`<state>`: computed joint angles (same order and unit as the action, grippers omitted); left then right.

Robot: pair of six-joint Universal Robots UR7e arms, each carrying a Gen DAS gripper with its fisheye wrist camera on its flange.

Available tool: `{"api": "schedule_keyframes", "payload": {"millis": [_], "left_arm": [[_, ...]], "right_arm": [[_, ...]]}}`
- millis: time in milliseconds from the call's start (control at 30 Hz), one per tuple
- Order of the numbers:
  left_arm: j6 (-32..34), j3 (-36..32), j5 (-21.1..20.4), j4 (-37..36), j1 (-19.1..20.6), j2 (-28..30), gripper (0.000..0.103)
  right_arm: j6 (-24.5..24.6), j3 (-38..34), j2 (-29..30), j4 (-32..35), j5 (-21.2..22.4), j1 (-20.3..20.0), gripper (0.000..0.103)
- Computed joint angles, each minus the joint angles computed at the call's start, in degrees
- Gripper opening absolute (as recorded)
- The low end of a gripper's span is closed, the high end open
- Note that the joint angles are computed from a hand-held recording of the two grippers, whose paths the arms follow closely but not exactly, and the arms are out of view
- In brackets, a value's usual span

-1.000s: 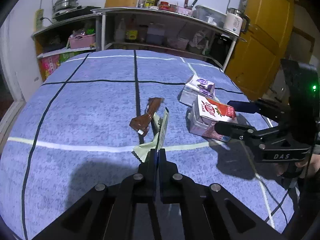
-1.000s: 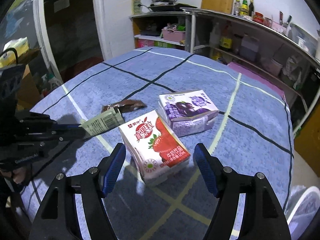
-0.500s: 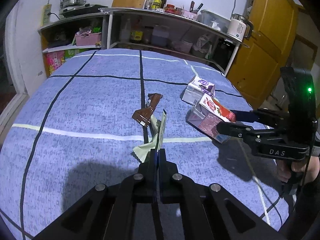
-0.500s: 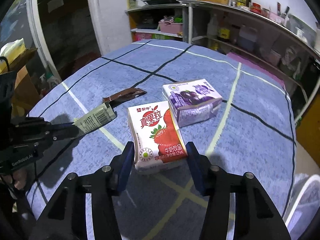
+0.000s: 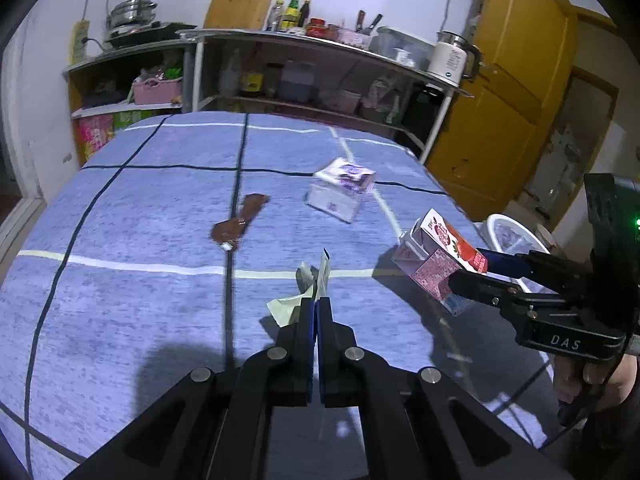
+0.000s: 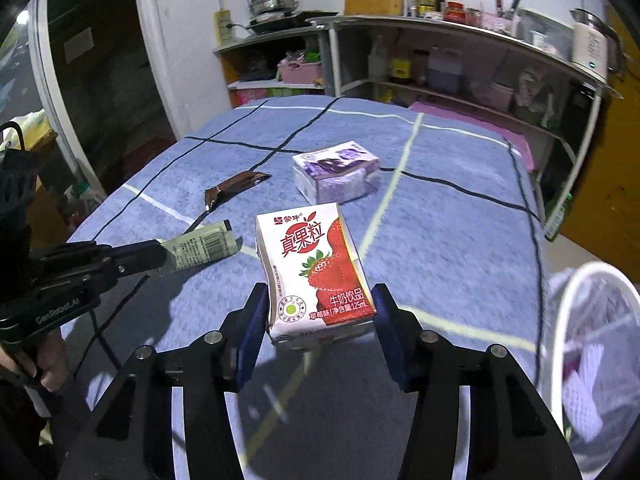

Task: Collect trash
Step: 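Grasp the strawberry milk carton with the right tool while the left tool grasps the green-white strip, then carry the strawberry milk carton and green-white strip over the bin with both tools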

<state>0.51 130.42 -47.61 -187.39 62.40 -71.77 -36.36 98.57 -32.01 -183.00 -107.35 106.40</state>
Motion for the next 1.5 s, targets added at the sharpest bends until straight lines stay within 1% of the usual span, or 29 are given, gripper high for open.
{"api": "schedule_keyframes", "payload": {"millis": [200,367,567,767,900,1100,1500], "left_arm": [[0.25,-0.06,-0.33,0.37,-2.65,0.92,0.001],[0.68,-0.33,-0.35,0.28,-4.64,1.99,0.001],[-0.17,-0.77,-0.43,0.55,-5.75,2.97,0.001],[0.53,-1.92,-0.83,-0.09,-6.74,4.01,0.001],[1.62,-3.53,-1.71,0.05,-7.14,5.11,0.001],[3.50,-7.07,-3.82,0.72,-7.46,8.35,0.001],[6.90,-16.64,-9.10,2.88,-8.25,17.61,0.001]], "right_arm": [[1.22,4.92,-3.53,-4.77,-0.24,-0.73,0.052],[2.27,7.78,-5.96,-6.89,-0.37,-1.83,0.052],[2.69,10.00,-7.94,-8.46,-0.34,-2.91,0.052],[2.82,11.54,-9.48,-10.26,-0.27,-3.54,0.052],[2.91,12.27,-10.35,-11.49,-0.44,-3.88,0.052],[3.11,13.26,-12.00,-13.56,-1.32,-4.80,0.052],[4.26,14.98,-16.09,-17.92,-4.30,-8.23,0.052]]}}
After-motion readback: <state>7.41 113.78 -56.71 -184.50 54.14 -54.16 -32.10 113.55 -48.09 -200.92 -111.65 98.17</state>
